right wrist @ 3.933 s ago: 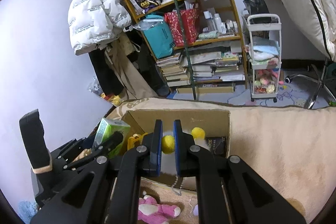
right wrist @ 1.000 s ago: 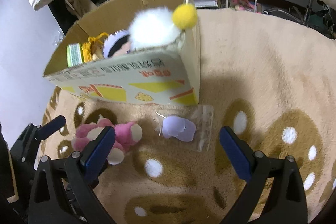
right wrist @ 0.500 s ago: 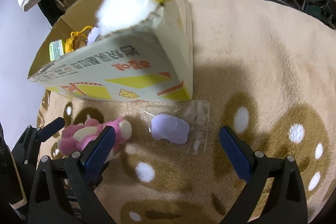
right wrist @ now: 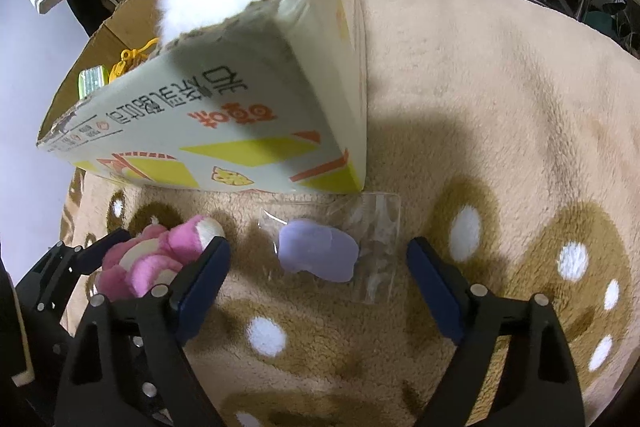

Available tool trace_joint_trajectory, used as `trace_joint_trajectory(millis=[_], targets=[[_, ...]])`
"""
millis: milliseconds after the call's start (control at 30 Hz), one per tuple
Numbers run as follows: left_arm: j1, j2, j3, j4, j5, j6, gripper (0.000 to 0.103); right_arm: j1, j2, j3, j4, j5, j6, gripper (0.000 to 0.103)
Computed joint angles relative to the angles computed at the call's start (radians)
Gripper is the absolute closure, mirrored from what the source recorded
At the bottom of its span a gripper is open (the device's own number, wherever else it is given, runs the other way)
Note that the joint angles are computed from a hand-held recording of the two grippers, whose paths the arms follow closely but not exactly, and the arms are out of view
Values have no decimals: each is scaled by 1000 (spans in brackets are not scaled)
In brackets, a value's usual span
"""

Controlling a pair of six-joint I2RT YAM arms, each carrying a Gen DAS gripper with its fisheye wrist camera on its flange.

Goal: Organize soft objects
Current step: 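Close left tool on the pink plush while right tool grasps the clear bag with eye mask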

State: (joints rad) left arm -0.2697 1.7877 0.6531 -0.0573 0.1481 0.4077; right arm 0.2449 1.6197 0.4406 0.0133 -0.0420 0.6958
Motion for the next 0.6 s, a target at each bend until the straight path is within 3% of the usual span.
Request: trace_joint_trajectory(millis=[300,400,600], targets=[[103,11,56,-73,2,-44,27,90,105,80,-13,85,32,10],[130,12,69,-81,9,-39,27,135,139,124,-67,154,38,21],[174,31,79,-65,23,-35,27,193,159,163,-120,221,53,24]])
